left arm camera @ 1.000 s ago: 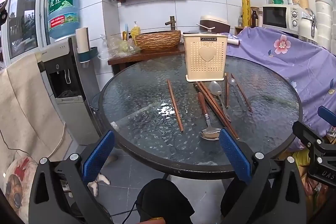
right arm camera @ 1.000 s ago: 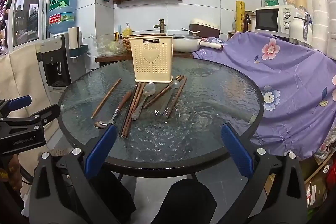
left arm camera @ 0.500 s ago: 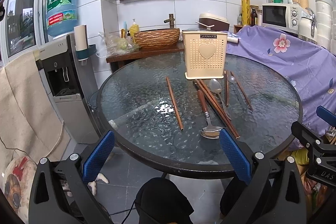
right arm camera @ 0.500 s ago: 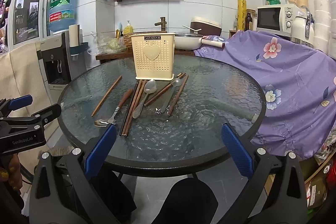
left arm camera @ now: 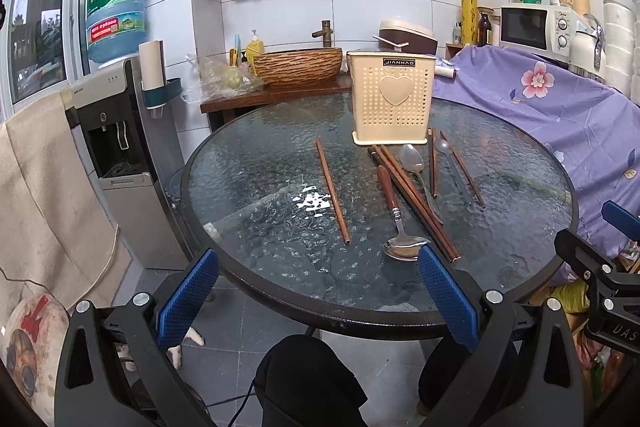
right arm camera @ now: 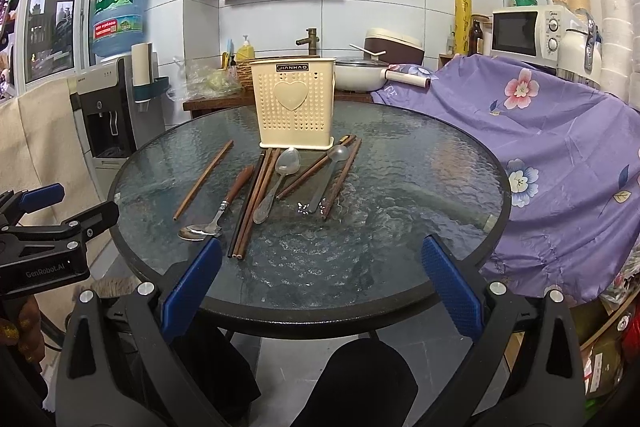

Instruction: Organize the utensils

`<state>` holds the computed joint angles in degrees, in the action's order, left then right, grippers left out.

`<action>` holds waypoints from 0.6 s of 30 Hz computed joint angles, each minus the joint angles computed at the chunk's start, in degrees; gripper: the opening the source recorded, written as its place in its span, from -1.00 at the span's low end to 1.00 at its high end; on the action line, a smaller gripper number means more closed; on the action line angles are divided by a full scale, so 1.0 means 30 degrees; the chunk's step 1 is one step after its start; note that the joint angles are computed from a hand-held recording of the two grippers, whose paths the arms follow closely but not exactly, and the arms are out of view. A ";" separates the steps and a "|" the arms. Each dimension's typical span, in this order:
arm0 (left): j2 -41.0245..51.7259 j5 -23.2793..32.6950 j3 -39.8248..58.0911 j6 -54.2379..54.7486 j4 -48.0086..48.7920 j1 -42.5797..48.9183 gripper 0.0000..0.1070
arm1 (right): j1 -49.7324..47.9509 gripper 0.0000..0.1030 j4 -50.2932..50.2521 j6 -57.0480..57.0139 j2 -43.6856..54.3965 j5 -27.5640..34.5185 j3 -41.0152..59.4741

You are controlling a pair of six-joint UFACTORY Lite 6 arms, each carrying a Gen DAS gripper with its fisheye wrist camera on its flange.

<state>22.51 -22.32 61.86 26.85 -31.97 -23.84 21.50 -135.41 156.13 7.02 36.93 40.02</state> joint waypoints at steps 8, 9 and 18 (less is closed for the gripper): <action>0.0150 0.0284 0.0122 -0.0428 0.0478 0.0127 0.81 | 0.0037 0.91 0.0163 -0.0179 0.0408 -0.0219 0.0455; 0.0256 0.0328 0.0264 -0.0280 0.0350 0.0121 0.82 | 0.0028 0.91 0.0157 -0.0149 0.0451 -0.0244 0.0487; 0.0601 0.0597 0.0681 -0.0340 0.0495 0.0264 0.81 | -0.0177 0.91 -0.0182 0.0065 0.0814 -0.0440 0.0752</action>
